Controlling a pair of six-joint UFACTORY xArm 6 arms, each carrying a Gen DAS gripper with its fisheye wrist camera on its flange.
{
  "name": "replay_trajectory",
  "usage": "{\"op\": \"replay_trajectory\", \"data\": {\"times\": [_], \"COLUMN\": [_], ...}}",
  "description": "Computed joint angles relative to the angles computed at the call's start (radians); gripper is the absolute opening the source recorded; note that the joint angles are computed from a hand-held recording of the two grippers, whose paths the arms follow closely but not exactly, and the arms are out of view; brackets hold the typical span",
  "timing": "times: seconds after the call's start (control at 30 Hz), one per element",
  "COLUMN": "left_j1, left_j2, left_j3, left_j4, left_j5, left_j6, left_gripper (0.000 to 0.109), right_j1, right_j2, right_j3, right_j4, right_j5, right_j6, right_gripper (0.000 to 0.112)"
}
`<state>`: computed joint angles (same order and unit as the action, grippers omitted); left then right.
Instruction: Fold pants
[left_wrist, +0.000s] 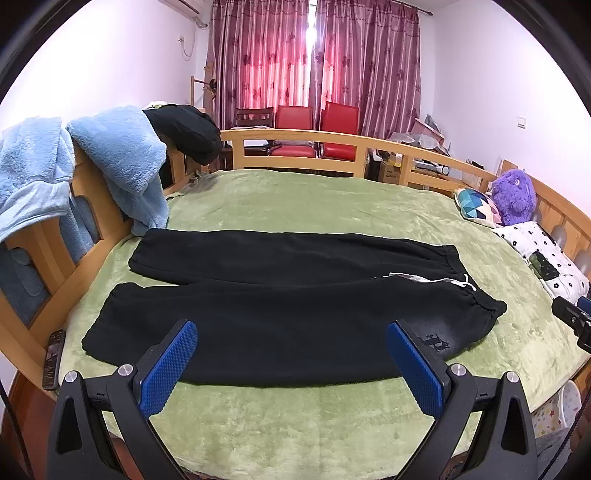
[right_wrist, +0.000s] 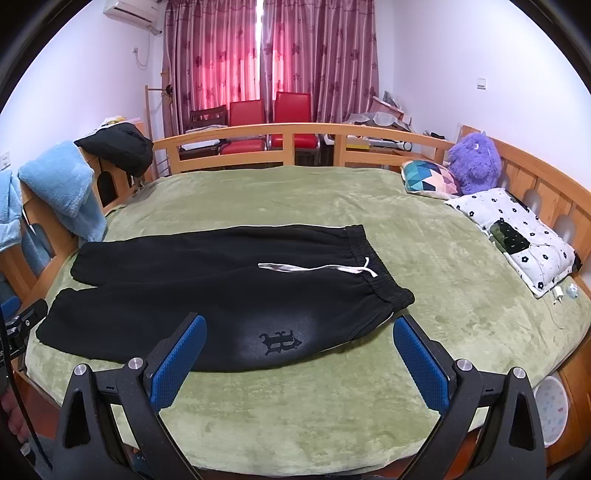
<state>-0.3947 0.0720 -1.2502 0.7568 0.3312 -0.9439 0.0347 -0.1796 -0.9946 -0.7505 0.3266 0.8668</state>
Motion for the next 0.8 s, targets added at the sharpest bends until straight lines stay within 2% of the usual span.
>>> {"op": "replay_trajectory", "data": {"times": [0.4,0.8], "left_j1": [0.000,0.002], "left_j2": [-0.003,-0.002], "left_j3": [-0.002,-0.002], "left_j4": [0.024,0.027], "left_j5": [0.008,0.006], "left_j6": [-0.025,-0.039], "left_gripper": [0.103,0.103], "right_j1": [0.004,0.012], "right_j2": [0.002,0.017], "right_j3": [-0.001,-0.006], "right_j4": [0.001,-0.051], "right_j5": [-0.004,-0.008], "right_j6": [-0.012,0.039], "right_gripper": [0.100,0.100]}}
